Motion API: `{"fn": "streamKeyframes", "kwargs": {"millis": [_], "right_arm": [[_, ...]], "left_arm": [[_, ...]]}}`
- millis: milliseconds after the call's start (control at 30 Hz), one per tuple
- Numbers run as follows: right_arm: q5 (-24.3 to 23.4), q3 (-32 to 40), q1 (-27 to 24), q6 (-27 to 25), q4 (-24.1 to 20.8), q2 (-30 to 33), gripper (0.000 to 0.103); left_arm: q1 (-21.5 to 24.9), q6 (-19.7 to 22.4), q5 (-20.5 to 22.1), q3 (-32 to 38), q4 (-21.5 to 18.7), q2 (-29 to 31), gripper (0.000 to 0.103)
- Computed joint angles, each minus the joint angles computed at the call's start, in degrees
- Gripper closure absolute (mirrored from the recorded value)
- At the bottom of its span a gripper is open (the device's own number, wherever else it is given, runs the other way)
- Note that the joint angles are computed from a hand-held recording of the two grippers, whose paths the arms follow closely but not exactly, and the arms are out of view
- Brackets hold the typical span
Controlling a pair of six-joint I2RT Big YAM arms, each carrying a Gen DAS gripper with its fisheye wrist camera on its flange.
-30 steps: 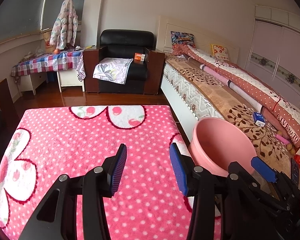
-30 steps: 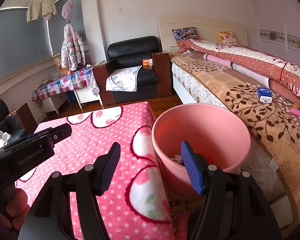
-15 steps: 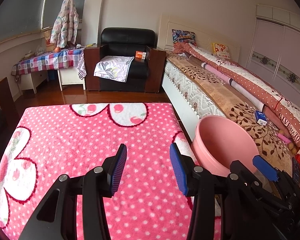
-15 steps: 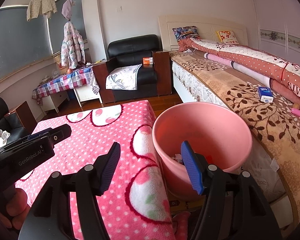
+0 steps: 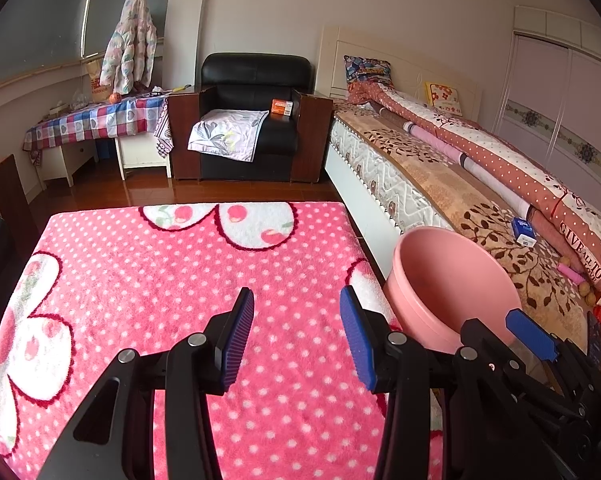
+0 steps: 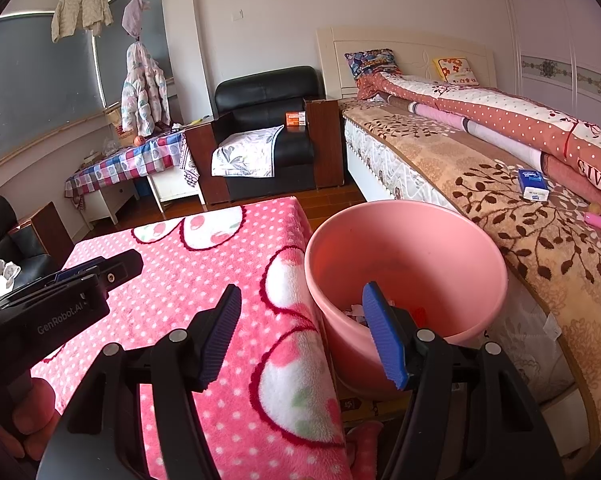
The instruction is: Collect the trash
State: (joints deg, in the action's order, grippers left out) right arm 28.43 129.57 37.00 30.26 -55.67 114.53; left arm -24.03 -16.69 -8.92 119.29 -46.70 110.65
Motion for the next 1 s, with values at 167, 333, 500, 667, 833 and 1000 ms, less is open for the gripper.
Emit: {"fn": "streamKeyframes", "kwargs": {"millis": [167, 333, 500, 667, 833, 1000], "right_arm": [[0.0, 0.0, 0.0, 0.0, -0.1, 0.0, 0.039], [0.0, 0.3, 0.0, 0.1, -0.3, 0.1, 0.039], [-0.2, 0.0, 0.0, 0.0, -0.1, 0.0, 0.039], [-0.1, -0.3, 0.1, 0.2, 0.0, 0.0, 0.039], [-0.1, -0.2, 0.0, 0.2, -0.1, 0.0, 0.039], [-0.2, -0.2, 0.1, 0.2, -0.1, 0.0, 0.039]], "left_arm": [[0.1, 0.0, 0.0, -0.1, 0.0, 0.0, 0.058], [-0.1, -0.1, -0.1, 0.4, -0.4, 0.2, 0.059], [-0.1, -0.1, -0.1, 0.7, -0.7, 0.3, 0.059], [0.0, 0.0, 0.0, 0.2, -0.4, 0.1, 0.059], [-0.1, -0.1, 0.0, 0.4, -0.6, 0.2, 0.059], [-0.1, -0.1, 0.0, 0.6, -0.8, 0.3, 0.059]]}}
